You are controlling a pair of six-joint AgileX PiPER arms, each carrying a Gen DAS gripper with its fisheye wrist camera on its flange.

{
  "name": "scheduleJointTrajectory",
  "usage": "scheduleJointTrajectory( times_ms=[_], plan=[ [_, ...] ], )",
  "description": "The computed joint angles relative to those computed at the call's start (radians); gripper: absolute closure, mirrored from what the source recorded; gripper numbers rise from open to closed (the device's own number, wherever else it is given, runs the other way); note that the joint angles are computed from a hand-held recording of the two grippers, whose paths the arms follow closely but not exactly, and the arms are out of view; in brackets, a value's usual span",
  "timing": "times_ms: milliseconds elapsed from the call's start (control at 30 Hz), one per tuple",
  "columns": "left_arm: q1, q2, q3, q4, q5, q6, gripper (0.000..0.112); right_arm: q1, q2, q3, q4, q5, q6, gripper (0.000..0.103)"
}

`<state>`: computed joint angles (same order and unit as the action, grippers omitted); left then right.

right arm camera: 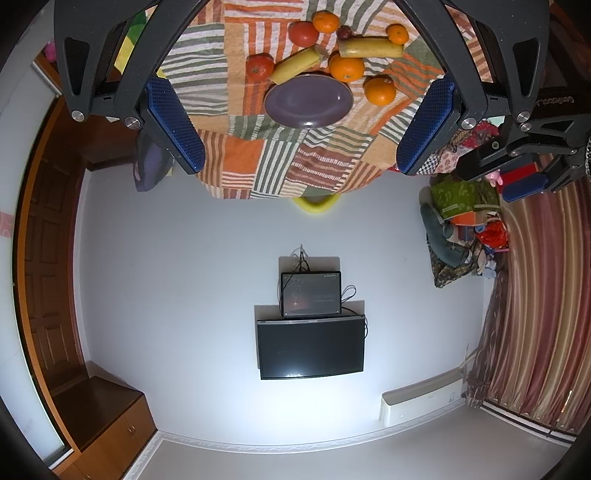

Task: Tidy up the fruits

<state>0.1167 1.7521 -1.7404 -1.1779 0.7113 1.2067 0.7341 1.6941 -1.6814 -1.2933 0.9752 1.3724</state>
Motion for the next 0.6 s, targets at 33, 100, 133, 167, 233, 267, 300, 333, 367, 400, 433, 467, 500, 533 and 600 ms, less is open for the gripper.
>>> scheduleJointTrajectory(
  times_ms=[33,100,133,167,233,267,300,333,367,400,433,467,500,533,600],
  plan=[
    [-0.001,-0.002,0.004,-0.001,-0.003,0.002,0.009,0.0,0.0,0.0,0.0,0.001,0.001,0.0],
    [-0.002,-0.004,0.008,-0.001,-0.004,0.006,0.009,0.0,0.0,0.0,0.0,0.001,0.001,0.0],
    [-0.002,-0.005,0.009,-0.001,-0.004,0.006,0.009,0.0,0.0,0.0,0.001,0.0,0.0,0.0],
    [-0.003,-0.004,0.008,0.0,-0.004,0.005,0.009,-0.001,-0.002,0.002,0.001,-0.002,0.001,0.0],
    [-0.003,-0.003,0.007,-0.001,-0.002,0.003,0.009,-0.002,-0.002,0.002,0.001,-0.003,0.001,0.0],
    [-0.001,-0.002,0.005,0.0,0.001,0.001,0.009,-0.001,-0.002,0.002,0.001,-0.003,0.001,0.0],
    [-0.001,-0.001,0.003,0.001,0.002,-0.001,0.009,-0.003,-0.002,0.001,0.004,-0.004,-0.001,0.0],
    [-0.002,0.0,0.002,0.002,0.002,-0.003,0.009,0.0,-0.002,0.003,0.001,0.0,0.003,0.0],
    [-0.001,0.002,-0.003,0.004,0.004,-0.006,0.009,-0.001,-0.002,0.004,0.002,0.0,0.003,0.0],
    [-0.001,0.005,-0.006,0.004,0.005,-0.009,0.009,-0.002,-0.002,0.005,0.003,-0.001,0.004,0.0],
    [-0.001,0.007,-0.01,0.006,0.006,-0.012,0.009,-0.004,-0.002,0.005,0.007,-0.001,0.002,0.0],
    [0.0,0.011,-0.015,0.008,0.01,-0.016,0.009,-0.006,-0.002,0.006,0.01,-0.002,0.001,0.0],
    [0.0,0.013,-0.018,0.01,0.012,-0.017,0.009,-0.009,-0.003,0.007,0.013,-0.004,0.002,0.0],
    [-0.002,0.019,-0.025,0.014,0.014,-0.02,0.009,-0.012,-0.004,0.01,0.017,-0.008,0.002,0.0],
    [0.001,0.031,-0.034,0.009,0.023,-0.012,0.009,-0.019,-0.003,0.009,0.025,-0.012,-0.001,0.0]
  ],
)
